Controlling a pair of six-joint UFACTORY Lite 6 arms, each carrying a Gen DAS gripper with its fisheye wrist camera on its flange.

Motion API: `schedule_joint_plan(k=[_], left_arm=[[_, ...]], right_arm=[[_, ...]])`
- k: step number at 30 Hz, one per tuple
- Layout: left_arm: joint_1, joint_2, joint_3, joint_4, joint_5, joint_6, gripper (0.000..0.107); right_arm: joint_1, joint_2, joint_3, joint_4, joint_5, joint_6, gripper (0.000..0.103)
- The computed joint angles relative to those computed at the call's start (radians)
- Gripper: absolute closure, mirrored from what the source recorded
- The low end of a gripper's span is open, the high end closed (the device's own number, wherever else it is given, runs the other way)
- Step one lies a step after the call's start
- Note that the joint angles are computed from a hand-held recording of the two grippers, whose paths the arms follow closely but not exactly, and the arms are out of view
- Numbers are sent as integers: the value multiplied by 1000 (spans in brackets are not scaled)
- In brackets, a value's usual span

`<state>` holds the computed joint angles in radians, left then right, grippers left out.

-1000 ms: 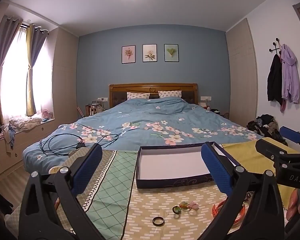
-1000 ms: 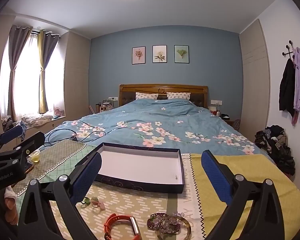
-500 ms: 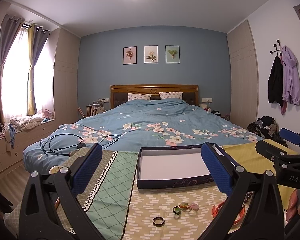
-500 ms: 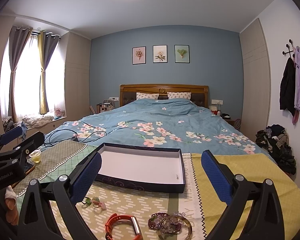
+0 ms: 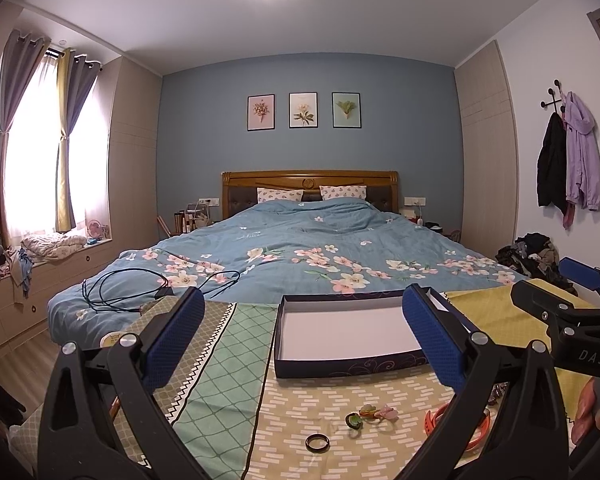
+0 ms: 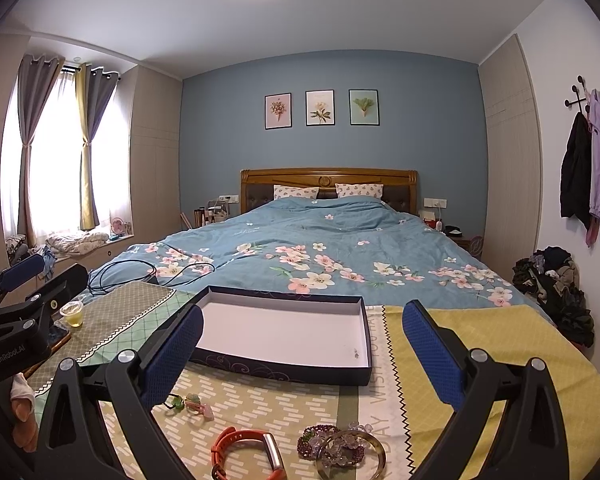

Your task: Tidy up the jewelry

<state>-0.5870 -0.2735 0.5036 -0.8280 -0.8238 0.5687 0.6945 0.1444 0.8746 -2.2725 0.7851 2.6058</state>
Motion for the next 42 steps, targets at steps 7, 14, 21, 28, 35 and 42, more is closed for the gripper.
schedule_joint_plan(k=[7, 14, 21, 28, 35, 42], left_arm=[[-2, 3, -1, -1, -6, -2, 9], [-5, 3, -1, -3, -8, 0, 9], [-4, 2, -1, -2, -6, 0, 9], [-5, 0, -1, -5, -6, 2, 9], [-7, 8, -1, -1, -14, -5, 9], [-8, 8, -1, -3, -14, -3, 9]], right_arm=[[3, 4, 3, 2, 1, 2, 7], [-6, 4, 0, -16, -3, 18, 7], [-11, 10, 6, -25, -8, 25, 7], [-9, 16, 11, -24, -6, 26, 7], [-8, 19, 12, -24, -4, 25, 7], [-8, 23, 15, -26, -2, 29, 7]])
